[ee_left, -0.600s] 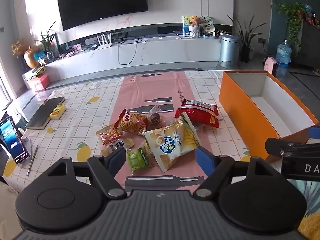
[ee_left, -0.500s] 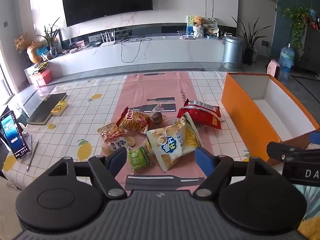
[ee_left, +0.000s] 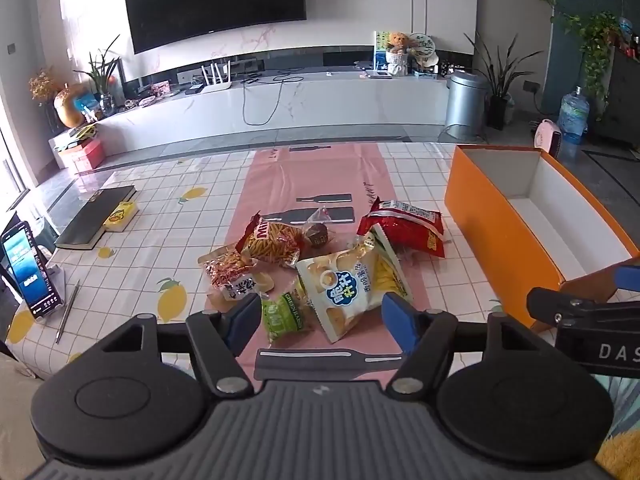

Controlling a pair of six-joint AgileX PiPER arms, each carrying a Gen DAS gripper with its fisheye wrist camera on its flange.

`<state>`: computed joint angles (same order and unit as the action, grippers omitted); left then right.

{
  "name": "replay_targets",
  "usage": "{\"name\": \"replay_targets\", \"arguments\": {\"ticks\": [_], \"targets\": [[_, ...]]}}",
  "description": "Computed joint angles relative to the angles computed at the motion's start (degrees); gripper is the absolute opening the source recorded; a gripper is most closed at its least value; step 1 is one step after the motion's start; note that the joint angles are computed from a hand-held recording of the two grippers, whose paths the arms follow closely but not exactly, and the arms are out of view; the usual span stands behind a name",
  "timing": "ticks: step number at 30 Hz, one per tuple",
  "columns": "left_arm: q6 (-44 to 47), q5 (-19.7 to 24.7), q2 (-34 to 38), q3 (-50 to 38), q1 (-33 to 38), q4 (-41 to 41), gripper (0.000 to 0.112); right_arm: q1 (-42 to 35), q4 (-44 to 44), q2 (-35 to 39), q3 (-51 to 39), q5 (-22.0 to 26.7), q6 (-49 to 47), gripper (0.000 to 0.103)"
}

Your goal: Organize snacks

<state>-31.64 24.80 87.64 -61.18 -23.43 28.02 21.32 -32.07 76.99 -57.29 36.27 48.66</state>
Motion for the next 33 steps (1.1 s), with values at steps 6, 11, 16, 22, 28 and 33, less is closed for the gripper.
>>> {"name": "replay_targets", "arguments": {"ticks": [6,11,16,22,28,33], "targets": [[-0.3,-0.5,-0.1,0.3,0.1,0.0,0.082,-0.1,0.2,0.2,0.0,0.2,-0.1,0.099],[1.1,-0.4,-0.1,0.1,0.7,-1.8,0.082,0.9,-1.5,1.0,-0.3,0.9,1.5,0.099],[1.5,-0.8,-0.1,0.3,1.3,-2.3,0.082,1.4,-1.6,1.7,-0.8,1.2,1.7,0.099],[2.4,-1.1,-0.2,0.4,1.7,-3.2,0.082,2.0,-2.3,2.2,-1.1,1.7,2.5,0.099],[3.2,-1.1,-0.2,0.3,2.1,-4.1,0.082,2.2,-2.6,2.4,-1.3,2.0,2.8,0.099],[3.0,-0.9,0.0,0.1,2.2,-4.0,0.082,2.2,-1.9,2.4,-1.3,1.9,2.5,0.099]]}}
